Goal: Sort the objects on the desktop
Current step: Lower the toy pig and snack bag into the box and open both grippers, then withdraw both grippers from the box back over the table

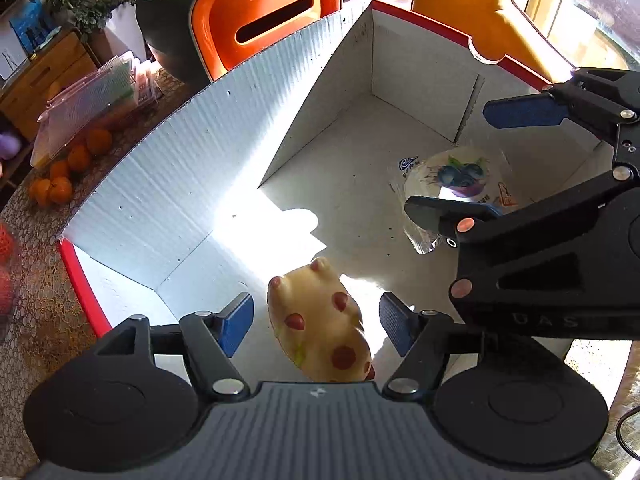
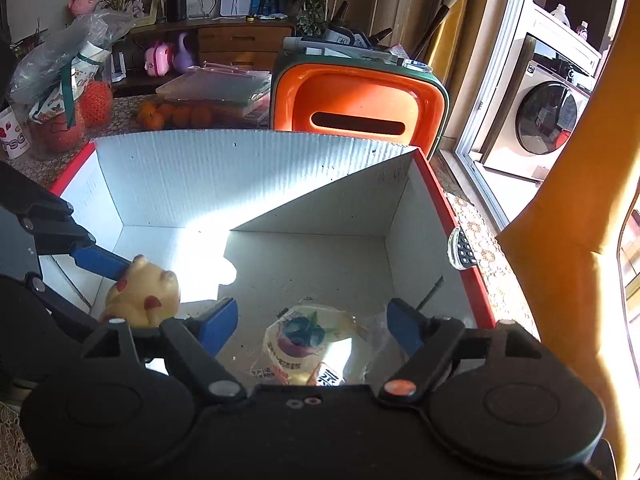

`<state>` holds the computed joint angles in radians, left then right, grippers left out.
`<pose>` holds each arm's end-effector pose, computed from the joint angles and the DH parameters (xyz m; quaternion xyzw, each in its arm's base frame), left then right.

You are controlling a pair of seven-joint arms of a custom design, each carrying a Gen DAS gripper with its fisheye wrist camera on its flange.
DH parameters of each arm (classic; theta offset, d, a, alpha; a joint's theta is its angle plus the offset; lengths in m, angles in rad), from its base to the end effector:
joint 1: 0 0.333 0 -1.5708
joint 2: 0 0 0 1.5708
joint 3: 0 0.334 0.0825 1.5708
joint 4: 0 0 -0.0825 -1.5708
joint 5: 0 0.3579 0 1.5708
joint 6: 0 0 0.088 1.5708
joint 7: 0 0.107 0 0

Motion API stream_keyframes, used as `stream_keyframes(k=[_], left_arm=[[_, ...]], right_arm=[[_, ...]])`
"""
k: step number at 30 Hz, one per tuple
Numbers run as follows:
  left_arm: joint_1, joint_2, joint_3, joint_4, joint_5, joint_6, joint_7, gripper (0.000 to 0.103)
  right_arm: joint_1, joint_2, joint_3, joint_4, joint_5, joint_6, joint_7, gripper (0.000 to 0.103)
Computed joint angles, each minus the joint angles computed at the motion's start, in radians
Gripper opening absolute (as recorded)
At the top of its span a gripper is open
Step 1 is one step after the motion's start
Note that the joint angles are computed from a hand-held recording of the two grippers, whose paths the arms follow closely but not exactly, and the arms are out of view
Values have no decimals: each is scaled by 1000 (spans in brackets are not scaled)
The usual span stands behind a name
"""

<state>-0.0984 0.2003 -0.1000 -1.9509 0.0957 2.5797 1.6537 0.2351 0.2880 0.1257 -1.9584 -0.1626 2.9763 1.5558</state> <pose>0.6045 -0.1195 0.4564 -0.5619 0.7989 -0.1432 0.1597 0.5984 0.2298 0.4503 -0.8045 0.4733 -0.2266 0.2781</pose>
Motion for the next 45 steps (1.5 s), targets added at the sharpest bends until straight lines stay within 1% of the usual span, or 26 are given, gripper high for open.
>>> stream_keyframes(k=[1,3,4,5,7,10,13,16,18,21,24,26,30,33,36,38,40,42,45], left_arm=[[-1,-8,0,-9,0,13,-3,73],[1,-19,-2,-20,-7,26,-4,73],[3,-26,-4,-28,-17,34,-2,73],[4,-33,-5,-35,-21,43,-3,73],[7,-52,-9,-57,-32,68,-1,73],[15,-81,-17,-87,-68,96,20,73],[22,-112,-23,-116,-102,123,41,74],[30,-146,-27,-149,-150,152,62,74],[36,-168,-29,-170,-182,166,76,74],[41,-206,-30,-210,-216,198,98,81],[44,-246,-30,-247,-270,217,138,81],[44,-272,-28,-270,-303,223,163,81],[46,-333,-21,-326,-349,245,196,84],[43,-380,-9,-367,-396,262,225,86],[39,-425,6,-403,-440,273,253,89],[36,-456,18,-430,-462,278,278,92],[22,-489,41,-458,-504,279,320,94],[29,-523,48,-491,-519,290,335,98],[29,-572,70,-536,-548,300,367,99]], right_arm=[[-8,-4,7,-2,10,1,-7,82],[2,-14,-7,-8,1,12,9,84],[5,-19,-13,-12,-4,19,18,88],[8,-24,-18,-17,-8,28,27,89],[8,-35,-22,-22,-13,39,40,89],[-13,-51,0,-31,14,48,33,90],[-20,-70,7,-50,29,63,31,91],[-35,-93,27,-72,65,69,12,92],[-33,-109,27,-87,76,74,9,93],[-50,-137,55,-111,137,81,-35,93],[-58,-175,78,-146,214,105,-88,93],[-66,-198,102,-167,301,121,-155,98],[-41,-242,107,-206,436,152,-251,99],[-4,-266,89,-227,498,161,-286,100],[42,-288,64,-248,521,168,-289,101],[71,-303,47,-264,501,179,-261,101],[104,-322,31,-284,510,192,-259,101],[122,-336,22,-302,471,209,-215,101],[130,-356,30,-327,391,231,-130,101]])
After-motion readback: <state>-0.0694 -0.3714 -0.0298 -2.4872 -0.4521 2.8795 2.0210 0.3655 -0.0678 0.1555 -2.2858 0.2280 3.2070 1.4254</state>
